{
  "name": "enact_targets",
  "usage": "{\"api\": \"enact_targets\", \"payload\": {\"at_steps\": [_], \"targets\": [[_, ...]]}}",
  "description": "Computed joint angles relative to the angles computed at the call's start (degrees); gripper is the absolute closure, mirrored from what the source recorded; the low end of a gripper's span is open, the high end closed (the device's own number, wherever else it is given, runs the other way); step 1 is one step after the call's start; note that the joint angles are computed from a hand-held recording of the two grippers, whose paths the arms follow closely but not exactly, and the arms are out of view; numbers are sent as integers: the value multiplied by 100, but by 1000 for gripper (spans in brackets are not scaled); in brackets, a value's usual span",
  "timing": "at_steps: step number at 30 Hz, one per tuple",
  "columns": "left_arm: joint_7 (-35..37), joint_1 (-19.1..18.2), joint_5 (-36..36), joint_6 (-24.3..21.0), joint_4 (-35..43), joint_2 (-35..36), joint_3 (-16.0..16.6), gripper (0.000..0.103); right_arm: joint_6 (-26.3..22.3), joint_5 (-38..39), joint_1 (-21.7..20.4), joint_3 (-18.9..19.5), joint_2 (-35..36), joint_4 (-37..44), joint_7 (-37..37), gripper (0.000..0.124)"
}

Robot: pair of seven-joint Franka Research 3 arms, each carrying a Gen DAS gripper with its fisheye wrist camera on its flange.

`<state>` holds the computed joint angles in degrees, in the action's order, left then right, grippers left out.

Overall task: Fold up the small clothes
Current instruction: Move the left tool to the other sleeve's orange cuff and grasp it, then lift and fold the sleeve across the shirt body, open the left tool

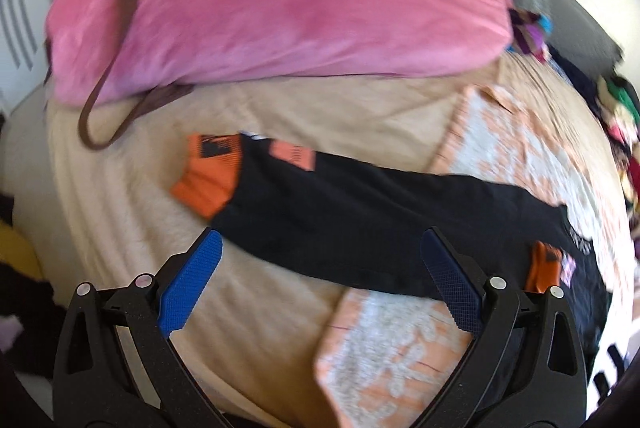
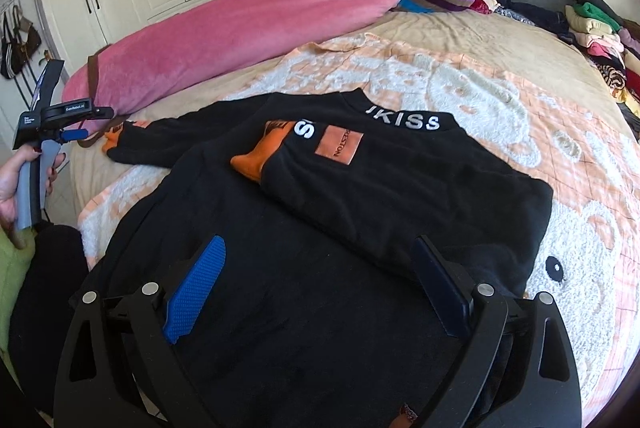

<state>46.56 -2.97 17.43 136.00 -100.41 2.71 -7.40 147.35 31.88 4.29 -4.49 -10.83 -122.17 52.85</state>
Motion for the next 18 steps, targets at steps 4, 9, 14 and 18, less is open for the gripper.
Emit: {"api": "enact_targets", "payload": {"at_steps": [4, 9, 14, 18], "targets": [[-356, 122, 52, 129, -228, -47, 110, 10, -12, -36, 8, 25, 50, 5, 15, 31], [-718, 266, -7, 247, -306, 96, 188, 10, -22, -84, 28, 65, 181, 115, 20, 31], [-919, 355, -66, 19, -5, 530, 234, 12, -24, -50, 66, 97, 259, 173, -50, 31], [-793, 385, -139, 1, 160, 755, 245, 38, -70, -63, 68, 111, 278, 139, -35, 31]]}}
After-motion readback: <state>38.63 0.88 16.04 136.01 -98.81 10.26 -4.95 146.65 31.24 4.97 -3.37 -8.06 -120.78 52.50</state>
